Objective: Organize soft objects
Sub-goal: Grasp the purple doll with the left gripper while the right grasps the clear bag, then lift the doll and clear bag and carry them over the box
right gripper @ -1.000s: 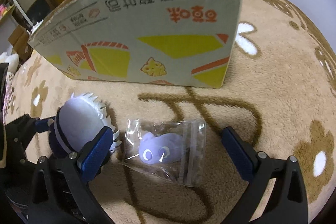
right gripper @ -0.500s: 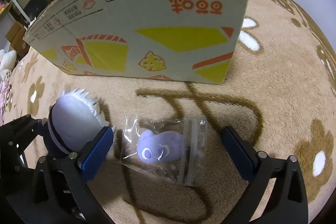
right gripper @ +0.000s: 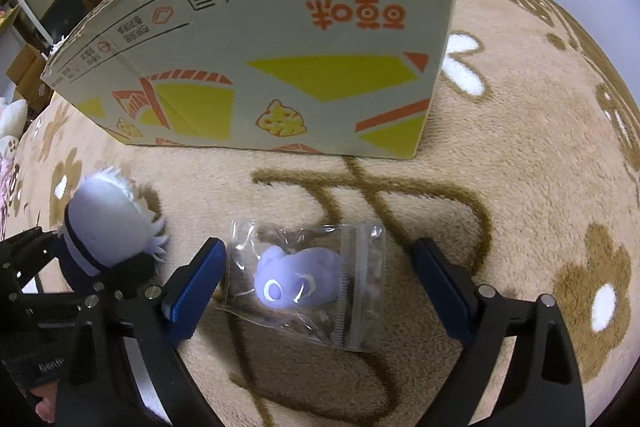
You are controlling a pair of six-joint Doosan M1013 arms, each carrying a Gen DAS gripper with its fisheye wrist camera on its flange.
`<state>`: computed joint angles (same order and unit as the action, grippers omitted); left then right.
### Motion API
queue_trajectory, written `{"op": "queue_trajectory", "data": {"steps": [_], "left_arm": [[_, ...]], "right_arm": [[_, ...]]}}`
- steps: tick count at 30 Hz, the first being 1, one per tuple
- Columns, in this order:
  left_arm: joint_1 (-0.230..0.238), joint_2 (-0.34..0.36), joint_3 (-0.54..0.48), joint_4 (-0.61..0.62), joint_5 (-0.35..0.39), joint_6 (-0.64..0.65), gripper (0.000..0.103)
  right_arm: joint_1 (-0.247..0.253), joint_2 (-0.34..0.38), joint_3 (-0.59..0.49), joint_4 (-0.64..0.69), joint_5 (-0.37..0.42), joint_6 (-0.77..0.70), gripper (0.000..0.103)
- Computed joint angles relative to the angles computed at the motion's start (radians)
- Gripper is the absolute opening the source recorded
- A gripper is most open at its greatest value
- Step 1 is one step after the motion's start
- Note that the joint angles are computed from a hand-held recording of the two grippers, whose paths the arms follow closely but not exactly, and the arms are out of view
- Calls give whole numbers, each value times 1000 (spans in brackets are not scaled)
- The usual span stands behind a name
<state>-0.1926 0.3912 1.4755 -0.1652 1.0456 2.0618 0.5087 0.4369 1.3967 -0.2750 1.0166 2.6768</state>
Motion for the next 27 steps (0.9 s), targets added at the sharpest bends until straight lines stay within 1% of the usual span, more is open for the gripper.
{"op": "queue_trajectory", "data": {"steps": [2,4,6,7,8,10,11,12,14,16,18,19,20,21,22,24,27], "left_arm": [[14,0,-5,-2,-6,-29,66],[34,-5,-9,-37,-19,-36,66],[49,-16,-6,-72,-33,-19,66],[54,-26,1,-89,-55,-5,66],[44,-32,2,-92,-67,-12,66],[51,-45,9,-125,-92,20,66],[54,-51,14,-139,-100,35,66],[54,-56,18,-150,-111,45,66],[41,-71,28,-157,-134,43,66],[43,-76,32,-167,-149,52,66],[41,-83,33,-179,-158,51,66],[41,-90,39,-187,-170,55,66],[41,-94,48,-192,-186,59,66],[41,-99,55,-192,-210,59,66],[39,-111,68,-180,-242,47,66],[42,-123,81,-197,-270,64,66],[52,-128,83,-228,-286,78,66]], "right_arm": [[-2,-5,7,2,-8,5,98],[-2,-9,9,2,-3,2,98],[3,-3,0,-5,19,-14,98],[5,3,-7,-8,30,-21,98],[8,10,-15,-13,45,-32,98],[14,21,-31,-21,75,-49,94],[18,27,-39,-28,93,-58,88],[21,31,-46,-30,104,-69,84],[26,35,-56,-36,120,-81,68],[29,32,-57,-41,118,-82,67],[31,25,-48,-47,100,-78,61],[32,18,-41,-53,87,-71,40],[33,11,-35,-63,72,-59,25],[31,-2,-21,-55,32,-51,24],[30,-11,-13,-53,9,-42,21],[31,-12,-14,-52,8,-59,19],[32,-17,-10,-56,-3,-60,17]]}}
